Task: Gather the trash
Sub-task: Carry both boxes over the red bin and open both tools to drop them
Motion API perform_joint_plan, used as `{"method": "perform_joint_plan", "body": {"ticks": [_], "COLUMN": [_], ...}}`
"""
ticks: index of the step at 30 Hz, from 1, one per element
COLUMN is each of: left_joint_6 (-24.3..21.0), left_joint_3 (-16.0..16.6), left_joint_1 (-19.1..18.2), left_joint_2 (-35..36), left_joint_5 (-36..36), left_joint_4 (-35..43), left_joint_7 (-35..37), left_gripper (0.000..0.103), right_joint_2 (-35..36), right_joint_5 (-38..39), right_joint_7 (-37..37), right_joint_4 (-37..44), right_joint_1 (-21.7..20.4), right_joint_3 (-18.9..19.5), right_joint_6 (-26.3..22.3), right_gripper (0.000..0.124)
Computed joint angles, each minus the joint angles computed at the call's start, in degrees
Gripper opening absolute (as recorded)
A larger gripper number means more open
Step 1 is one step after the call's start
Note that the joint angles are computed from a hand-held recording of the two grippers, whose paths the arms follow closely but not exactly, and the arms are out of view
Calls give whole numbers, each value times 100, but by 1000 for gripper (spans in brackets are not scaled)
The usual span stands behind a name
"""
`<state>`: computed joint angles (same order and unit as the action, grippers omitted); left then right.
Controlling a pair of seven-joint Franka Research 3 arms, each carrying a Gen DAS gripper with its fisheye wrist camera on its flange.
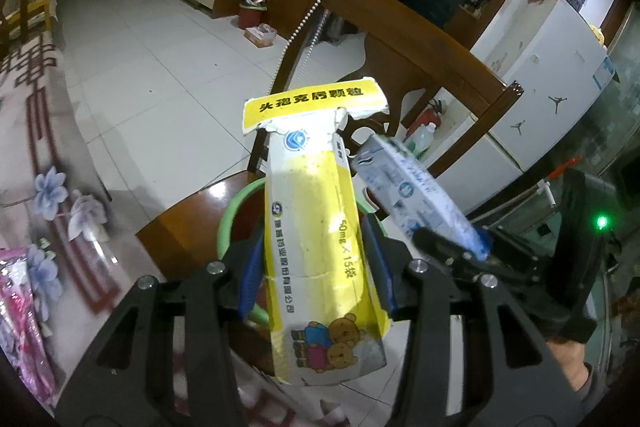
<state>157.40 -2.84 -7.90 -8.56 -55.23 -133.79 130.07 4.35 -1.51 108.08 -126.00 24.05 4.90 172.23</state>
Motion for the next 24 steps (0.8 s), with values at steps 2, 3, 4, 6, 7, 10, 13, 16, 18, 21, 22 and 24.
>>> {"method": "perform_joint_plan", "body": {"ticks": [2,3,4,6,7,10,13,16,18,21,22,24], "left_joint_6": [-23,-66,-96,-120,-142,-84,-100,-50,-1,172,220,287], "left_joint_3": [-20,-27,-41,-95,-117,-183,-193,-164,-128,-36,2,93], "left_joint_1": [5,14,36,95,132,208,257,273,276,247,228,205], "left_joint_2": [134,214,266,374,399,461,399,263,139,-118,-191,-372], "left_joint_5": [36,15,-17,21,49,29,-79,-149,-121,-37,22,183], "left_joint_4": [111,183,234,326,354,423,413,302,198,-45,-115,-282], "left_joint_7": [-19,3,22,-24,-42,-86,-93,-10,1,-6,-49,-200], "left_gripper": [46,46,46,48,49,76,83,91,94,97,97,98], "right_joint_2": [107,147,196,267,295,392,404,372,361,302,289,247], "right_joint_5": [100,152,222,188,184,68,43,94,60,-1,-43,-191], "right_joint_7": [-84,-120,-175,-120,-121,-9,40,44,83,125,156,299], "right_joint_4": [62,89,120,172,192,273,249,216,208,190,197,190], "right_joint_1": [-11,-6,-8,51,68,136,174,172,191,233,251,310], "right_joint_3": [25,31,39,-16,-33,-134,-181,-165,-180,-183,-187,-219], "right_joint_6": [-4,-8,-11,-34,-44,-95,-27,11,53,79,77,82], "right_gripper": [47,47,47,48,49,53,70,74,78,80,83,86]}}
